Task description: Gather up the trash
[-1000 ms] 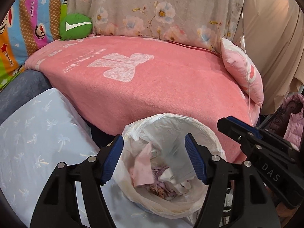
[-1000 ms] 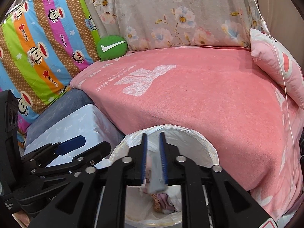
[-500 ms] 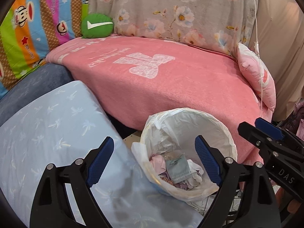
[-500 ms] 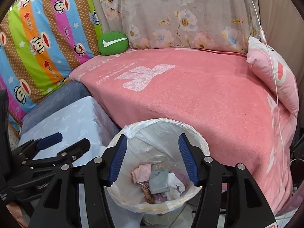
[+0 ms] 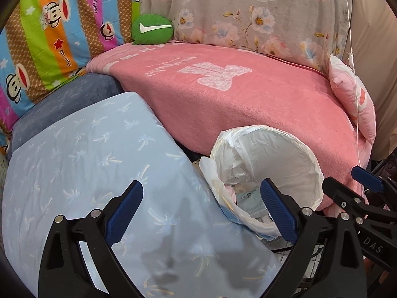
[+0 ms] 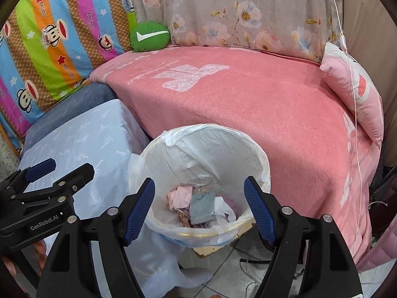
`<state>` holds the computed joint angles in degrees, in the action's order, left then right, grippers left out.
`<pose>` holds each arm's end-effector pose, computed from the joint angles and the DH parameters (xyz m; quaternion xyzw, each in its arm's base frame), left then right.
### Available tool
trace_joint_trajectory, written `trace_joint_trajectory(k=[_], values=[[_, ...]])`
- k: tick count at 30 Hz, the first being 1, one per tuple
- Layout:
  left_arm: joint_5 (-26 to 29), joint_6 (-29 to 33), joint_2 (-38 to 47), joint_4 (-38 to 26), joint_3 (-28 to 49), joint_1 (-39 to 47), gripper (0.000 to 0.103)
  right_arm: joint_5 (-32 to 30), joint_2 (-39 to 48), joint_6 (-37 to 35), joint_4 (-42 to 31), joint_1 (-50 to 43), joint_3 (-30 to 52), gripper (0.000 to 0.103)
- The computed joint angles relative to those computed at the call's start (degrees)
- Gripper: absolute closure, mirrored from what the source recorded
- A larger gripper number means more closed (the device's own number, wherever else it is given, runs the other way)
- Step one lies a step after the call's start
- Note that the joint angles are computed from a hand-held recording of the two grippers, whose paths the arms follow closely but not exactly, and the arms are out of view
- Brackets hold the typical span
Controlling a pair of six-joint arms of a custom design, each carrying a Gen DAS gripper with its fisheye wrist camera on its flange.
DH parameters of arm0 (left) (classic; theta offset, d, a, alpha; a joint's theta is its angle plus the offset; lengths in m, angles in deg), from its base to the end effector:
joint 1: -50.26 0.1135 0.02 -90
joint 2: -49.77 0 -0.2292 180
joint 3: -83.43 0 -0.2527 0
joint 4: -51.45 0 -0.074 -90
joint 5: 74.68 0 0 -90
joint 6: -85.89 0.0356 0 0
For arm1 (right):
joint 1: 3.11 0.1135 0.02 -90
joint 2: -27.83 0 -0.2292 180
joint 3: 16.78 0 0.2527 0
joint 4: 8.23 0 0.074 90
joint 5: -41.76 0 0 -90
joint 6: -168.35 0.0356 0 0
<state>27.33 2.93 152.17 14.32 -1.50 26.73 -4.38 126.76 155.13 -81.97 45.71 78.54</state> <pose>0.3615 -0.1655 0.2289 0.2808 0.8739 -0.1507 0.3671 0.2356 0.2318 0.2268 0.2627 0.8847 -0.0788 0.3769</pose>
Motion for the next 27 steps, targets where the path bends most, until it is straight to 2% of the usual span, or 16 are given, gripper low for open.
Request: trace_joint_trajectory(k=[4,12,13,14,27], values=[[-0.65,-0.19,-1.82,0.81,-2.8,0.07,0.009,0.53,1.36,1.12,-1.92,1.42,1.13,0.018],[-1.94,-1.24,-3.34,0.87,-5.39,0.08,0.009,1.06,2.69,3.81,-5.26,3.06,1.66,0.015],[-2.11,-1.33,-3.47,0.88,-5.69,0.09,0.009,1.1,2.66,4.31,-5.51,3.29,1.54,0.013],[-2.18,-1.34,-3.56,0.81,-5.93,0.13,0.009,1.11,2.61,4.72,-5.73,3.44,1.34,0.006],[-4.95,-2.09,-4.96,2.56,-8.96,0.24,0.009,1.48,2.29,8.47,-7.52,5.1,-0.29,0.006]])
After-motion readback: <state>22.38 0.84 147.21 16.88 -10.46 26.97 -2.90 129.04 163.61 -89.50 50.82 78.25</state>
